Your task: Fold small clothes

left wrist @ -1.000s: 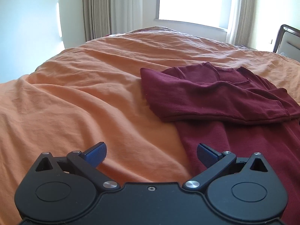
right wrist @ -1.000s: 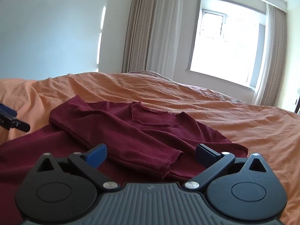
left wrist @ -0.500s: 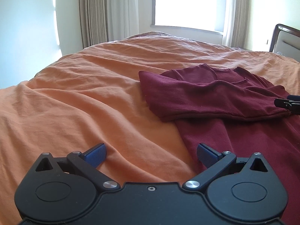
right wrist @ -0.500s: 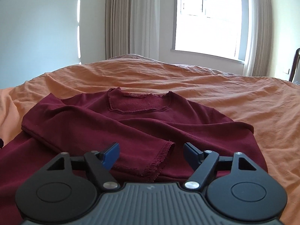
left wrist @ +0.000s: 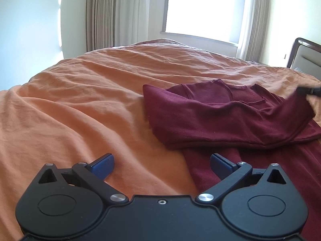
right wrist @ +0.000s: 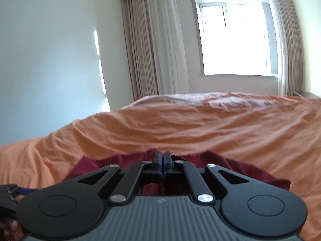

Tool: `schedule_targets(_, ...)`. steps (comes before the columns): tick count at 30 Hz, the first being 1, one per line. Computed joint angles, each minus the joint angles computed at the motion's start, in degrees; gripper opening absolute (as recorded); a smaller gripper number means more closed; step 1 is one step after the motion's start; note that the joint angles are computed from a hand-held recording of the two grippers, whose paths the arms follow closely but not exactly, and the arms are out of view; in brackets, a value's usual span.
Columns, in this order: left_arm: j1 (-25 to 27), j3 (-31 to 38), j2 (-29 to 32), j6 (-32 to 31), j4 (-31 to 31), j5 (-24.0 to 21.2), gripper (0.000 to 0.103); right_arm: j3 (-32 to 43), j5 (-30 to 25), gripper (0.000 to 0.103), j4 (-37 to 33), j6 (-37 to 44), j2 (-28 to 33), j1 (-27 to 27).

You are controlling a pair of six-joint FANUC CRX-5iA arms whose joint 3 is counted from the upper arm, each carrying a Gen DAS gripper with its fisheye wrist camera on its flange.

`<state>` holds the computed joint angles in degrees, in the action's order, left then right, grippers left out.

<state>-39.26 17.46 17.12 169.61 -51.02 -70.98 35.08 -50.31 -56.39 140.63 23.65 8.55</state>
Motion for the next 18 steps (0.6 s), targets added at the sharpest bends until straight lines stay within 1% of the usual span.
schedule_targets(3, 0.65, 1.17, 1.43, 0.55, -0.08, 1.04, 0.102, 3.92, -1.23, 0.002, -2.62, 0.87, 0.2, -0.23)
schedule_targets(9, 1.81, 3.36, 3.61, 3.02, -1.2, 2.36, 0.102, 8.67, 0.07, 0.002, -4.39, 2.58, 0.71, 0.6)
schedule_targets(10, 2.01, 4.54, 4.51, 3.26, -1.33, 1.05, 0.102, 9.14, 0.12, 0.002, -4.84, 2.58, 0.79, 0.77)
schedule_targets(12, 2.24, 7.87, 6.99, 2.88, -1.67, -3.15, 0.102, 9.75, -0.31, 0.002, -6.26, 3.09, 0.93, 0.6)
schedule_targets(14, 2.69, 9.89, 8.59, 2.83, -2.13, -5.5, 0.099, 9.69, -0.68, 0.002, -7.34, 4.2, 0.82, 0.38)
schedule_targets(15, 2.77, 10.6, 9.15, 3.65, -2.73, -6.54, 0.097, 9.33, -0.41, 0.002, -7.55, 5.22, 0.65, 0.38)
schedule_targets(18, 2.78, 11.2, 9.36, 8.04, -4.77, -8.94, 0.097, 8.12, 0.05, 0.002, -7.07, 7.96, 0.41, 0.36)
